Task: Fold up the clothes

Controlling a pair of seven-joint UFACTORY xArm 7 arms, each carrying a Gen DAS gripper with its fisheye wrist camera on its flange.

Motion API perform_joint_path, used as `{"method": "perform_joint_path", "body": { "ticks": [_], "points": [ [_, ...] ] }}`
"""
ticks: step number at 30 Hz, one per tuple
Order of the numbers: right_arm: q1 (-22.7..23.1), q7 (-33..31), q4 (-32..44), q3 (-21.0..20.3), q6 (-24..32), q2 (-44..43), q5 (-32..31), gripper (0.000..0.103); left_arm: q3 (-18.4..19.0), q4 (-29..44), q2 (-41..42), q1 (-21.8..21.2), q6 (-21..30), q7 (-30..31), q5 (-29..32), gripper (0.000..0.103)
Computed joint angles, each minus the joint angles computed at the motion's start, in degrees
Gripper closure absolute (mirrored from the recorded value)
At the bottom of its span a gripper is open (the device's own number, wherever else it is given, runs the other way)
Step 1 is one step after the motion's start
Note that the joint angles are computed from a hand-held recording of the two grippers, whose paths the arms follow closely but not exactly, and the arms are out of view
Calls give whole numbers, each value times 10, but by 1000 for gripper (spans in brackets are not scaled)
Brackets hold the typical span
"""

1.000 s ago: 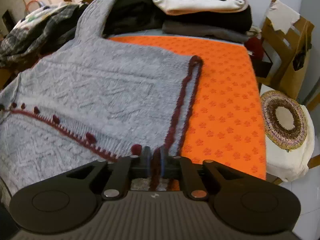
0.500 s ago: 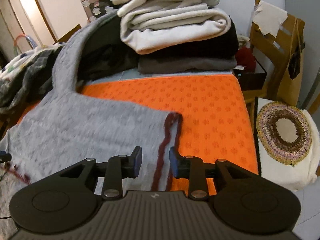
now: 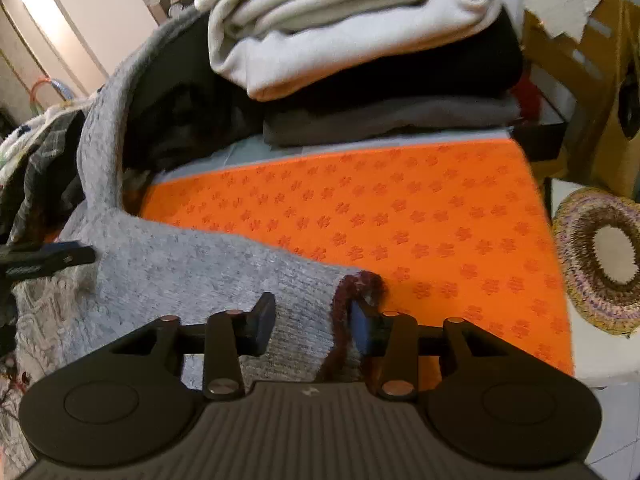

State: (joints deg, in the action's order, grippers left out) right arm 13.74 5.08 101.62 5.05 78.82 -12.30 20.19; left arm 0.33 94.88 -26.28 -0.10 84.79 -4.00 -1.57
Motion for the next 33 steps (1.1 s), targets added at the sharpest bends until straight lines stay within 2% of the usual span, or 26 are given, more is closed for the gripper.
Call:
{"method": "perform_joint_path", "body": {
  "ticks": [2, 9, 14, 17, 20, 23, 25, 26, 27, 33],
  "points": [
    [1, -8, -2, 3, -8, 3, -6, 98, -2, -4, 10, -1, -12, 9, 5, 101],
    [0, -20, -6, 12, -54, 13, -47, 99, -5, -2, 46, 8, -71, -16, 16, 101],
    [1, -23, -25, 18, -86, 17, -71, 99, -4, 16, 83, 16, -86, -45, 24, 100],
    [4, -28, -33, 20, -103, 18, -79, 99, -5, 6, 83, 15, -105, -32, 38, 100],
    [5, -28, -18, 19, -91, 27, -80, 99, -2, 19, 91, 13, -95, -24, 33, 100],
    [5, -24, 11, 15, -55, 35, -70, 92, 20, 33, 80, 10, -78, -11, -11, 97],
    [6, -29, 23, 14, -33, 28, -65, 80, 33, 39, 61, 8, -67, 0, -37, 87],
    [6, -32, 25, 15, -26, 20, -68, 69, 34, 41, 50, 9, -61, 7, -38, 79],
    [6, -35, 28, 16, -19, 13, -71, 64, 34, 43, 38, 9, -55, 13, -39, 77],
    [11, -51, 26, 11, 41, -54, -63, 64, 38, 81, -35, 9, 45, 30, -30, 77]
  ]
}}
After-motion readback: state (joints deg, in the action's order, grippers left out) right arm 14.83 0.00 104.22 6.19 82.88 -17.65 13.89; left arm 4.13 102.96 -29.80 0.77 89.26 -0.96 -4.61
